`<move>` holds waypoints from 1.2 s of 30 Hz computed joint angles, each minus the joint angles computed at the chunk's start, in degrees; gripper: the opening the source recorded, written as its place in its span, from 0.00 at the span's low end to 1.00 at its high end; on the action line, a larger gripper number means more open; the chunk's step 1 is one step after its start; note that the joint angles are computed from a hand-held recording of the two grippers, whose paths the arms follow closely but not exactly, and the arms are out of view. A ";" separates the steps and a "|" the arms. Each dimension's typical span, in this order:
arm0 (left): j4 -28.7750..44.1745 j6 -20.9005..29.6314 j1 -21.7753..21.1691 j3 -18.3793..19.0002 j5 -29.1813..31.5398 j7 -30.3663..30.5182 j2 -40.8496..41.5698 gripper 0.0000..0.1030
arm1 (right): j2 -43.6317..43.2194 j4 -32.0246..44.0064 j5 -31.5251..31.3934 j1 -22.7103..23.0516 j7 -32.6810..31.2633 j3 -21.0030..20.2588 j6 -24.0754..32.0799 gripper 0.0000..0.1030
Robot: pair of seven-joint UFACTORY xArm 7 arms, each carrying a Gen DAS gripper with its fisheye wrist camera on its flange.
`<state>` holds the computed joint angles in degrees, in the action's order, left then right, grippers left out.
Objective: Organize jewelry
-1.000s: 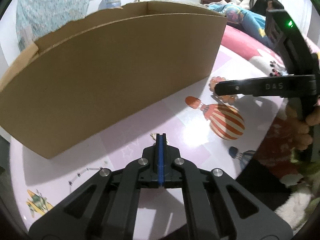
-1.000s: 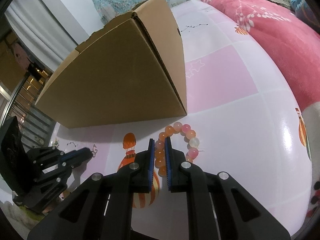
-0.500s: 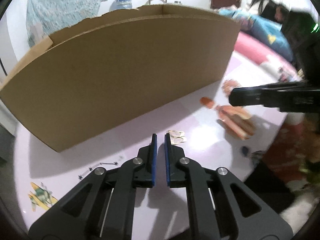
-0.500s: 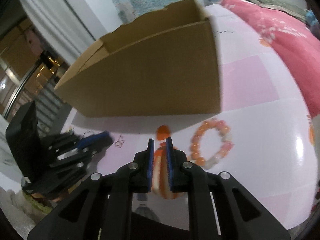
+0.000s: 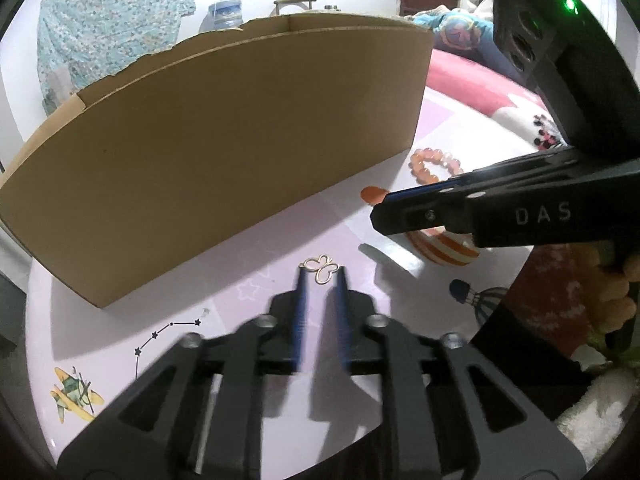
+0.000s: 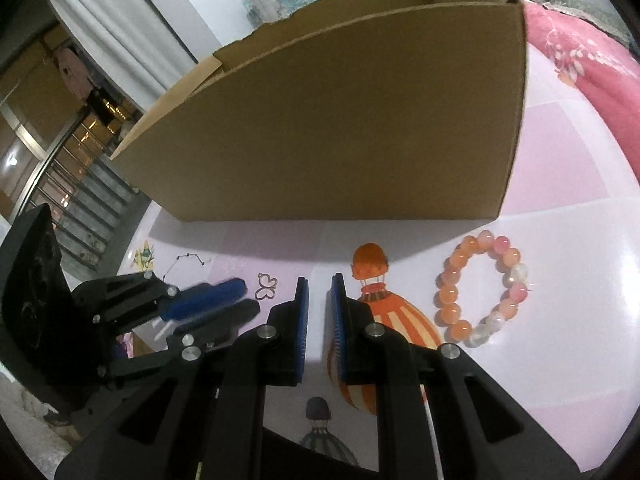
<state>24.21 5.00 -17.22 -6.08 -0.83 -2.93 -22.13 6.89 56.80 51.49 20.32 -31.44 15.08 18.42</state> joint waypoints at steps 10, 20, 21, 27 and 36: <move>3.77 1.35 -5.27 5.86 -3.97 8.43 4.24 0.37 | -1.49 -1.76 5.51 0.28 -3.96 -0.49 -0.41 0.12; 6.96 6.18 -2.47 2.51 -5.90 13.51 5.51 0.19 | -2.02 -2.63 11.44 0.10 -8.60 -1.01 -0.80 0.12; 7.09 6.40 -2.27 2.33 -6.02 13.40 5.55 0.18 | -2.15 -2.75 11.74 0.13 -8.71 -1.09 -0.89 0.12; 6.52 5.29 1.63 -2.08 -1.18 7.97 5.18 0.18 | -3.30 -3.54 12.51 0.23 -9.16 -1.76 -1.20 0.12; 7.90 7.78 0.90 -0.80 -0.33 6.04 5.45 0.00 | -5.51 -5.01 2.25 0.35 -1.98 -3.65 -2.65 0.12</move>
